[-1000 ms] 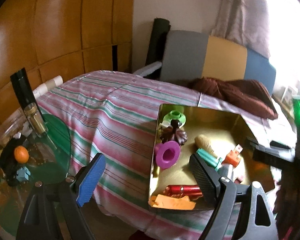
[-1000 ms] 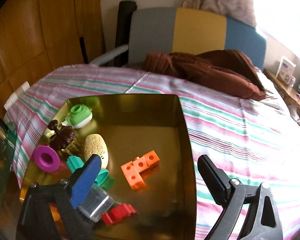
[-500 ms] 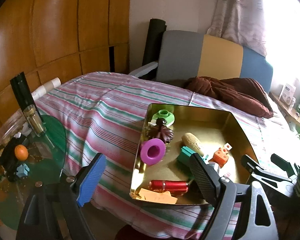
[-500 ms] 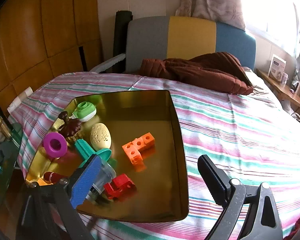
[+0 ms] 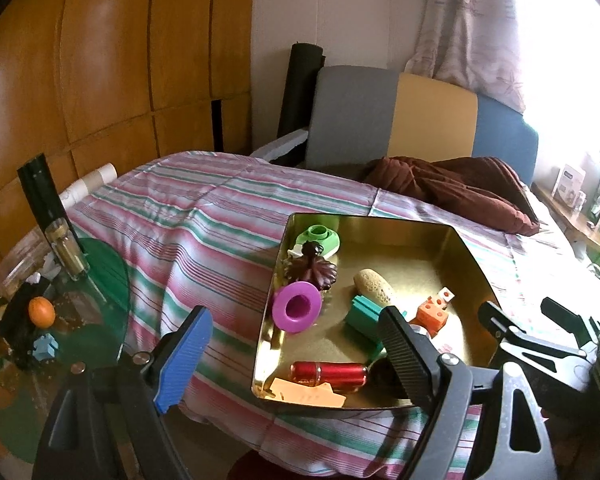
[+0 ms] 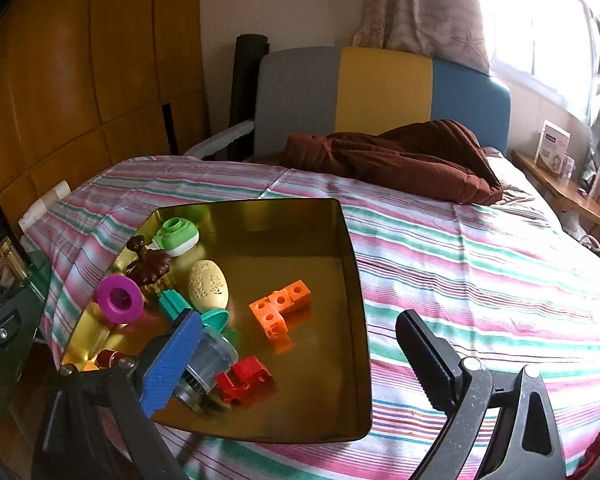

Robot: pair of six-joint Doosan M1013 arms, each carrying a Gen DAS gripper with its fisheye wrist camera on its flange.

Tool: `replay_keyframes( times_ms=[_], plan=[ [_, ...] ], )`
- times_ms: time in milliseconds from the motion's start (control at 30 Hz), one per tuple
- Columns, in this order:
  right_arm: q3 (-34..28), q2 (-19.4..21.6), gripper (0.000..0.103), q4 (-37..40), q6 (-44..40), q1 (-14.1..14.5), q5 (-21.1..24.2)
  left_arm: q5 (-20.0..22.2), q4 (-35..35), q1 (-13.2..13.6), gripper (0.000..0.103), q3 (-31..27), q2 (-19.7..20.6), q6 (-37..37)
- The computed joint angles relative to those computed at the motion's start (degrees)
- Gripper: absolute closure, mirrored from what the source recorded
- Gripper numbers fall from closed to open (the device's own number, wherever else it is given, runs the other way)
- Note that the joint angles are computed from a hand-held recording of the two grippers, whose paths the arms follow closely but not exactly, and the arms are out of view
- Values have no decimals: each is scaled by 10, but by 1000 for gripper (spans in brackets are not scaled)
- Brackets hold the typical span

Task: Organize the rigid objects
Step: 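Open the right tool and lift it away from the tray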

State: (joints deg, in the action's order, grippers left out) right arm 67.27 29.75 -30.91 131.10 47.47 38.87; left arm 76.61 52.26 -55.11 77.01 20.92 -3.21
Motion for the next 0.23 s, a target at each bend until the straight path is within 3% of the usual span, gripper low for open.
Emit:
replay_keyframes(
  times_ms=[67, 233],
  plan=[
    [-1, 1, 5, 6, -7, 1, 0, 3, 5, -1, 22, 2, 0, -9],
    [-3, 3, 5, 10, -21, 3, -2, 9, 11, -1, 23, 5, 0, -16]
  ],
)
